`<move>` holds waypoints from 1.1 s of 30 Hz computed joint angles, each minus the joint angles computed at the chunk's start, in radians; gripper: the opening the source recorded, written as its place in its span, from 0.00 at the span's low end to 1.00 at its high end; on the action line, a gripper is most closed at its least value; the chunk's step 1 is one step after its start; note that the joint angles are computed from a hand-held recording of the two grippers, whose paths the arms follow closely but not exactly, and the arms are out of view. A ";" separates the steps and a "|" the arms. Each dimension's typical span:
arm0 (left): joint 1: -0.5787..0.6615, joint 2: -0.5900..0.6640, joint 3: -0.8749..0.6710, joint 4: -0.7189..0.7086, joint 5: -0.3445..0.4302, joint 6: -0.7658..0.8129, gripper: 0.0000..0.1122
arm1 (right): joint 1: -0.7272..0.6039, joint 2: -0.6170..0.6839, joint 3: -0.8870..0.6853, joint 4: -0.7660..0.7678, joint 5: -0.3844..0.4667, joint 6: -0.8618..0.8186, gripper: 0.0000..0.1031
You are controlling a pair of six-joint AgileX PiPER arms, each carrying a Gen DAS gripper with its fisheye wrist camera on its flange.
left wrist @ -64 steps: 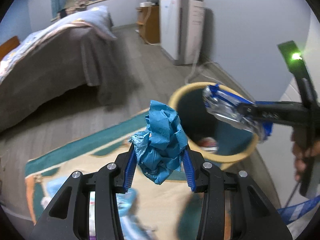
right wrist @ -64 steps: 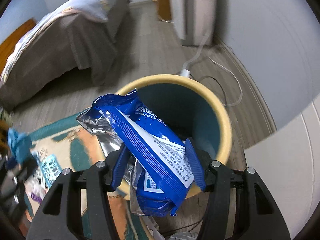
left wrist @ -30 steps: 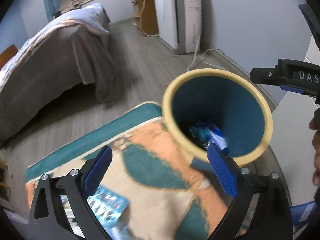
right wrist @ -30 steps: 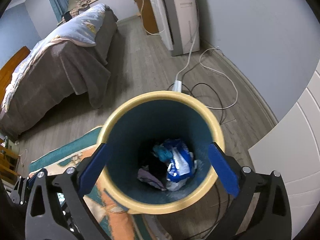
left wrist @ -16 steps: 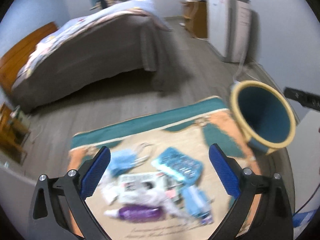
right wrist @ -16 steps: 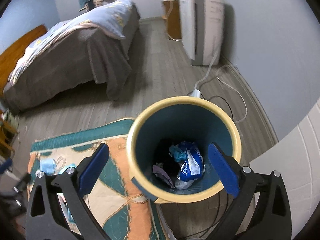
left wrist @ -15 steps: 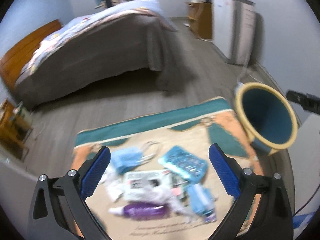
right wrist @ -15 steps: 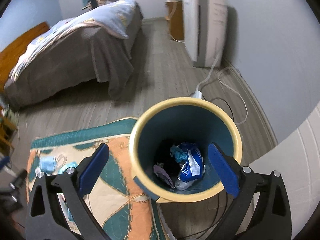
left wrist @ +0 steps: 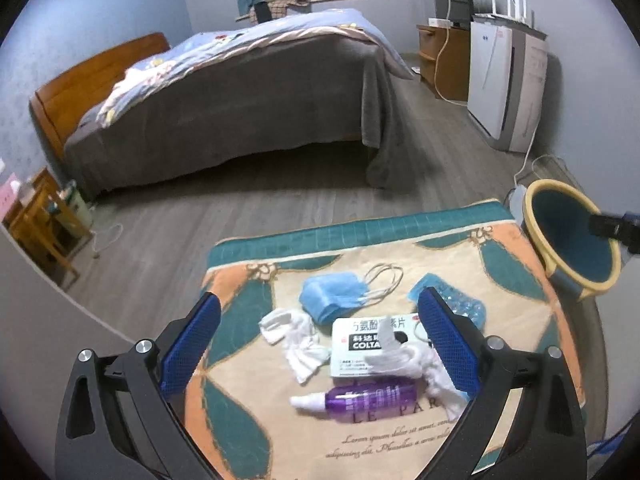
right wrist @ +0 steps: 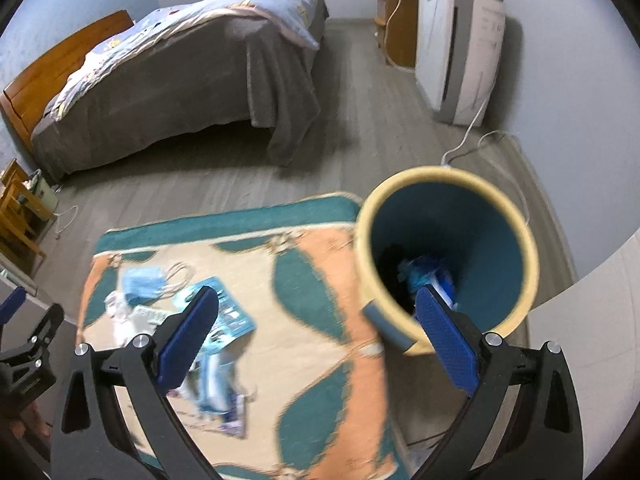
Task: Collect trash
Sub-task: 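Move both tools back over the cushion toward the face mask and tissue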
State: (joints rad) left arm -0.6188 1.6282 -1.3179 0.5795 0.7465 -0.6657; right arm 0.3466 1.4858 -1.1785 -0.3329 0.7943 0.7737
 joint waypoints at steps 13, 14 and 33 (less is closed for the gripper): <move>0.141 -0.070 0.091 -0.138 -0.061 0.138 0.87 | 0.191 0.103 -0.071 -0.070 0.125 0.126 0.94; 0.144 -0.077 0.103 -0.134 -0.076 0.141 0.87 | 0.197 0.106 -0.071 -0.072 0.123 0.133 0.94; 0.235 -0.011 0.086 -0.316 -0.085 0.461 0.87 | 0.160 0.169 -0.009 0.021 -0.035 0.075 0.94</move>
